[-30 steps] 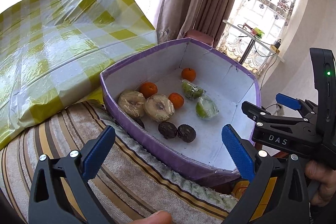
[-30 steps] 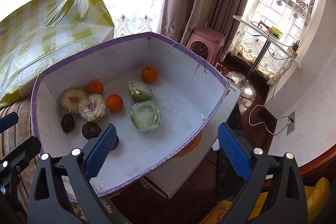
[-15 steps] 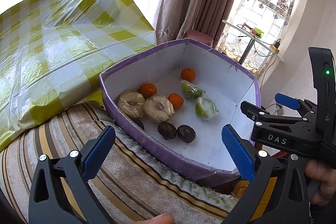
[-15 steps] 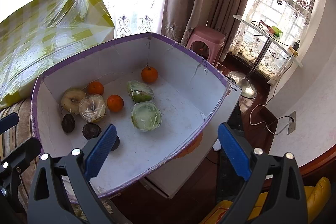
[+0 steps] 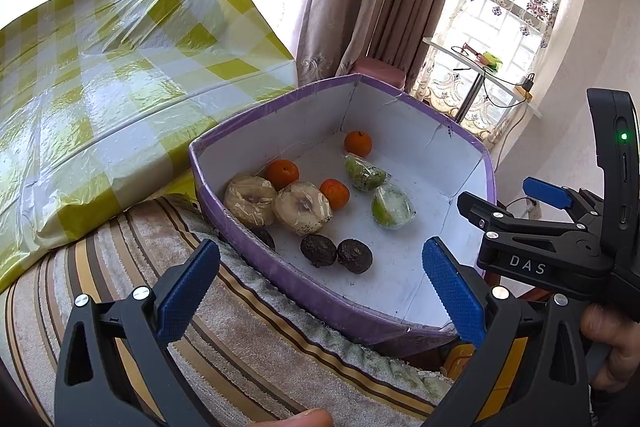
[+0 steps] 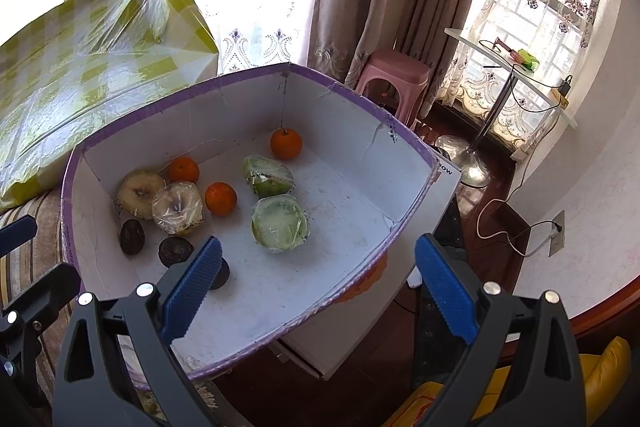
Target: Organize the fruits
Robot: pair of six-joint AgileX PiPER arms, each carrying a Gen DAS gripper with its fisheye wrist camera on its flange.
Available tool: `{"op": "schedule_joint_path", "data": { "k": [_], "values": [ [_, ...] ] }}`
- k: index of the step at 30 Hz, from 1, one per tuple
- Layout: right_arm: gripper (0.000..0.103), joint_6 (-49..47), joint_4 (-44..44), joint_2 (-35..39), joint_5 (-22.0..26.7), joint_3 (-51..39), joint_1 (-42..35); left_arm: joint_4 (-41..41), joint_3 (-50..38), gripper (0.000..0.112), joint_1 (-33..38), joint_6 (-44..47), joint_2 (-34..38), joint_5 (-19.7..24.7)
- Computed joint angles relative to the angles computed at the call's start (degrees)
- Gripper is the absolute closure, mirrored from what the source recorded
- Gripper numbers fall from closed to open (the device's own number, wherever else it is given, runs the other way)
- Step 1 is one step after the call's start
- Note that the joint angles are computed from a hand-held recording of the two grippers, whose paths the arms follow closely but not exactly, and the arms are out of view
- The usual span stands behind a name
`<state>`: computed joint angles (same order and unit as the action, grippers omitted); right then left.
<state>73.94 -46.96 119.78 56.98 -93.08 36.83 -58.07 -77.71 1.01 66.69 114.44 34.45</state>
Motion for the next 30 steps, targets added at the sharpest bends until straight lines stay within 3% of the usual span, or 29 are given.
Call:
{"op": "schedule_joint_path", "data": {
  "k": [19, 30],
  "values": [
    [0.006, 0.03, 0.05, 0.12, 0.05, -0.24, 0.00, 0.36, -0.58, 0.014, 0.09, -0.62, 0.15, 0.41],
    [0.006, -0.58, 1.43, -0.09, -0.27, -0.35, -0.48, 12.89, -7.59, 0.014, -2.14, -15.77, 1.61, 1.86]
  ]
}}
